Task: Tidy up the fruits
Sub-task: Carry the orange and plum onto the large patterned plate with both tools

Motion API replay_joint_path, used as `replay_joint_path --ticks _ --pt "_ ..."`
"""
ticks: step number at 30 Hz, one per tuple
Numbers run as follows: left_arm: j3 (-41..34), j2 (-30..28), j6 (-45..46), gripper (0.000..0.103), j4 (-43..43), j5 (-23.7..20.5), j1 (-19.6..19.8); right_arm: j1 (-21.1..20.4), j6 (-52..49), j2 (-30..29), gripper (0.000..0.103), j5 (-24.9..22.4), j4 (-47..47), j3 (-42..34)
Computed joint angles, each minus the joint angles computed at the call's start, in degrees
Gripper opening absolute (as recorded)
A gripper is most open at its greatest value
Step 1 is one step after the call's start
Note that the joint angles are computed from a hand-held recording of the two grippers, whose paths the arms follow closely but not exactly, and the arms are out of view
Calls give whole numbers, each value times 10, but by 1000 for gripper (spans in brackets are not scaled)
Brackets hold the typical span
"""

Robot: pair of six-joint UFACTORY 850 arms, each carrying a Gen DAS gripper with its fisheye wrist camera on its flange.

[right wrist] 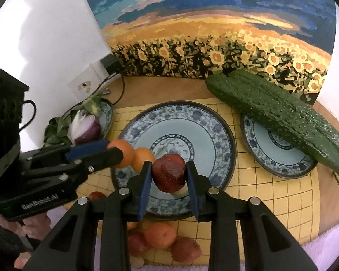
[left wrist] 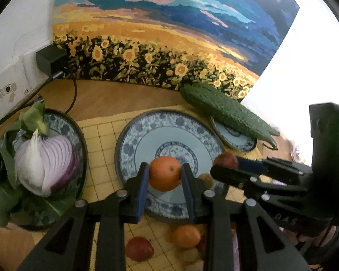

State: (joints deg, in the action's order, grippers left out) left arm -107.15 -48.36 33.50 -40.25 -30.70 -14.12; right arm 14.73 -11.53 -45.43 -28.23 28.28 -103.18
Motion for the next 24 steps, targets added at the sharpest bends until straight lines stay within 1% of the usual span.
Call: replay_joint_path --ticks 8,15,19,24 --pt "-62 -38 -38 30 22 -5 4 -5 -1 -43 31 -33 -9 -58" --pt "-123 -82 -71 30 47 -32 6 -6 6 -97 31 -60 -21 -140" --pt "-129 -89 -68 31 45 -45 4 -7 19 -127 31 -82 -34 -183" --pt "-116 -83 -62 30 33 -34 3 -10 15 -148 31 -95 -29 -211"
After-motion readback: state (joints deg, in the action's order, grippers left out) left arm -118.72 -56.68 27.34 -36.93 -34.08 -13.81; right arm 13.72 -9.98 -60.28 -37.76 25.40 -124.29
